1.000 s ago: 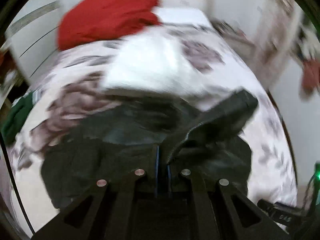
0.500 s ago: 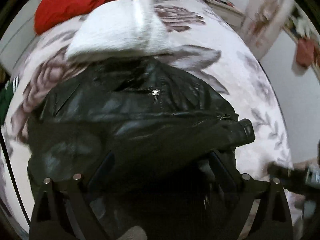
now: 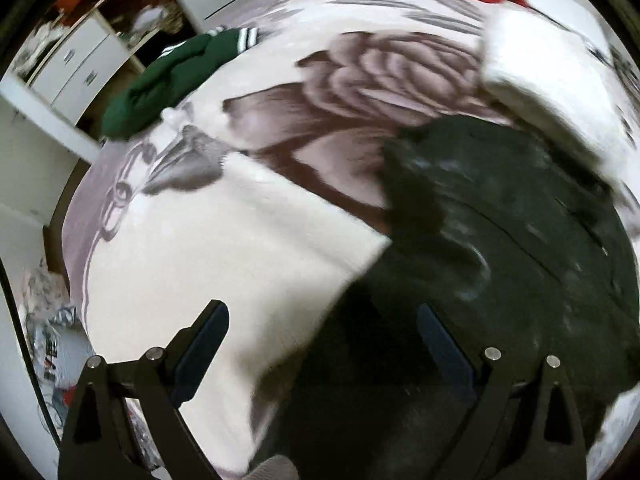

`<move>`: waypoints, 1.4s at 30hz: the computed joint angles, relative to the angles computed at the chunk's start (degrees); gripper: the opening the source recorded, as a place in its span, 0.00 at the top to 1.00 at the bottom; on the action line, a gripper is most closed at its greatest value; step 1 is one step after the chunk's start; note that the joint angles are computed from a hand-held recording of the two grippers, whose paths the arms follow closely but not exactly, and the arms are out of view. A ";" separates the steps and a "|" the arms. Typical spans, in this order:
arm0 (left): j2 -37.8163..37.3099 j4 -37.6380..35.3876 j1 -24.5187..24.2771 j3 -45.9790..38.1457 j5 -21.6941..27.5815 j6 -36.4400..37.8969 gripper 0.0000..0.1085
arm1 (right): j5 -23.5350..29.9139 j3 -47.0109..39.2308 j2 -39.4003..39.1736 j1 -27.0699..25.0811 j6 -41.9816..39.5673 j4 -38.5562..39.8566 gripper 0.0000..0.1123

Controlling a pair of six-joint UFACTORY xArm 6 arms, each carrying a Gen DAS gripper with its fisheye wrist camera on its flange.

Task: Fold large clothes

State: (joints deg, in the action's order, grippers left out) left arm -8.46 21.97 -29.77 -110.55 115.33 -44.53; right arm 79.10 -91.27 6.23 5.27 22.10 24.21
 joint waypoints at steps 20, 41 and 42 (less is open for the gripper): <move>5.10 -4.35 9.07 3.98 -7.91 10.24 0.05 | -3.17 7.10 -3.22 -4.74 0.80 0.33 0.67; -2.57 3.82 0.99 16.74 -13.19 12.39 0.05 | -1.64 19.17 -11.01 3.84 8.75 -14.46 0.78; -2.26 3.36 1.20 15.76 -12.58 12.41 0.05 | 0.81 16.85 -9.87 4.34 8.68 -15.57 0.77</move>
State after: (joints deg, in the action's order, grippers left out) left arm -10.72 25.33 -28.58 -94.79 102.76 -32.12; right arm 79.90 -74.42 -3.63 9.61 30.78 8.63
